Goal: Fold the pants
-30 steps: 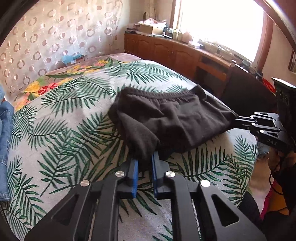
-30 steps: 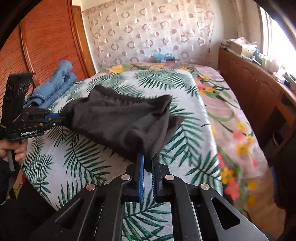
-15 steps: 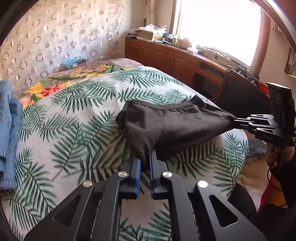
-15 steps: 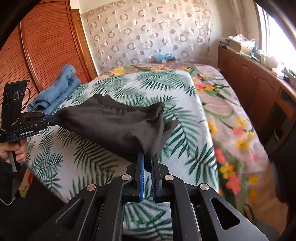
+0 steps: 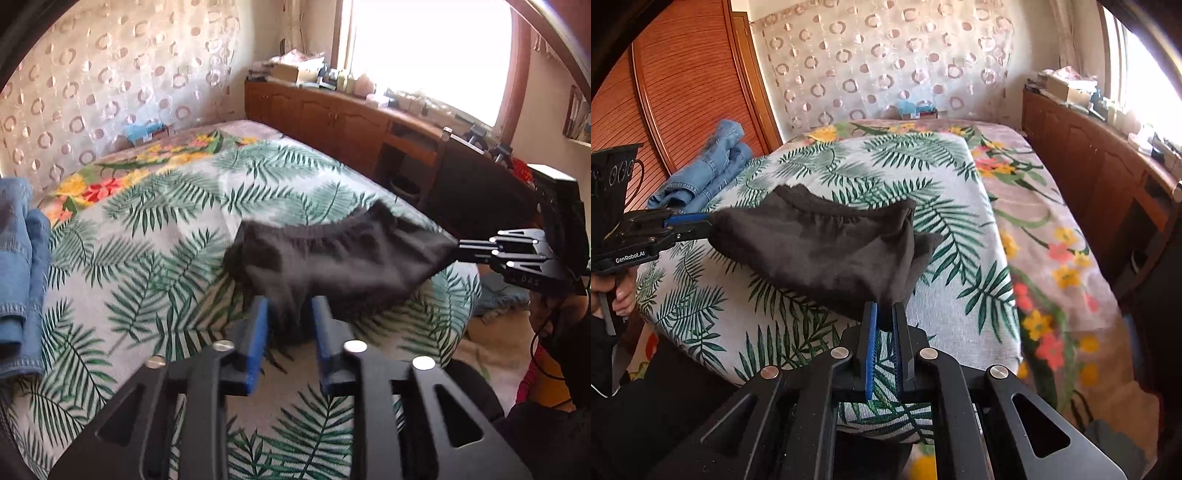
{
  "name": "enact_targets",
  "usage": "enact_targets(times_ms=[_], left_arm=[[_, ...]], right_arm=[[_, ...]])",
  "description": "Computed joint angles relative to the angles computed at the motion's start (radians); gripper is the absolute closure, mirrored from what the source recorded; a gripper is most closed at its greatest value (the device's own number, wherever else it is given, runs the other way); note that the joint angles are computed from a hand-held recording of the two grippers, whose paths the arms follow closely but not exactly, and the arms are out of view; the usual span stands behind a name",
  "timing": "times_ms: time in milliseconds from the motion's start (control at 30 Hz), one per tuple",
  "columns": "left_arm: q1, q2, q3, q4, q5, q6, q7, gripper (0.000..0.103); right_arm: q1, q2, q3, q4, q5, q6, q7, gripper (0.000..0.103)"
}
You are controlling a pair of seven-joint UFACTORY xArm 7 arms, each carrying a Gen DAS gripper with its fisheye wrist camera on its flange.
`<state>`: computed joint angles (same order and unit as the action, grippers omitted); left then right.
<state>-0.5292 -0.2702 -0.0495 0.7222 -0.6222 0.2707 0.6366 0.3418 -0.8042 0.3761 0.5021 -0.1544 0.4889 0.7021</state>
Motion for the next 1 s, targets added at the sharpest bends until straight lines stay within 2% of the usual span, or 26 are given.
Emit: enact_targets(times_ms=[33,133,200,233,267,333,433,500,600,667,733,867,1000], left_arm=[[0.008,0.000,-0.007,0.002,0.010,-0.007,-0.014,0.059],[0.012,0.014,-0.003,0.023,0.009,-0.006,-0.029,0.052],[0.033,0.033,-0.021,0.034,0.044,-0.022,-0.063,0.037],[0.026,0.046,-0.014,0.042,0.032,-0.024,-0.054,0.026],[0.023,0.062,-0.008,0.057,0.021,-0.014,-0.048,0.022],[0.047,0.104,-0.021,0.097,0.044,0.022,-0.074,0.022],[0.086,0.163,-0.061,0.137,0.113,0.018,-0.120,0.022],[0.097,0.202,-0.072,0.168,0.113,0.025,-0.114,0.022],[0.118,0.234,-0.092,0.192,0.104,0.020,-0.120,0.022],[0.133,0.252,-0.104,0.203,0.129,-0.002,-0.154,0.022],[0.141,0.260,-0.113,0.209,0.103,-0.031,-0.145,0.022],[0.152,0.273,-0.124,0.230,0.061,-0.033,-0.104,0.038],[0.165,0.295,-0.134,0.260,0.009,0.004,-0.045,0.053]], right_arm=[[-0.002,-0.007,0.004,0.002,-0.002,0.006,0.003,0.097],[0.010,-0.032,0.000,-0.001,-0.007,0.022,-0.014,0.097],[0.009,-0.043,-0.003,-0.006,-0.007,0.026,-0.019,0.097],[0.003,-0.046,-0.001,-0.006,-0.008,0.023,-0.016,0.097],[-0.005,-0.049,0.003,-0.007,-0.010,0.015,-0.010,0.097],[-0.028,-0.039,0.011,-0.004,-0.020,-0.009,-0.001,0.095],[-0.082,-0.005,0.037,0.011,-0.048,-0.045,0.024,0.094],[-0.105,0.030,0.041,0.021,-0.067,-0.077,0.026,0.093],[-0.139,0.094,0.048,0.048,-0.093,-0.113,0.031,0.085],[-0.141,0.136,0.036,0.061,-0.099,-0.145,0.025,0.082],[-0.141,0.178,0.022,0.076,-0.102,-0.177,0.015,0.081],[-0.147,0.260,0.003,0.110,-0.109,-0.214,-0.007,0.080],[-0.137,0.330,-0.020,0.146,-0.106,-0.225,-0.029,0.080]])
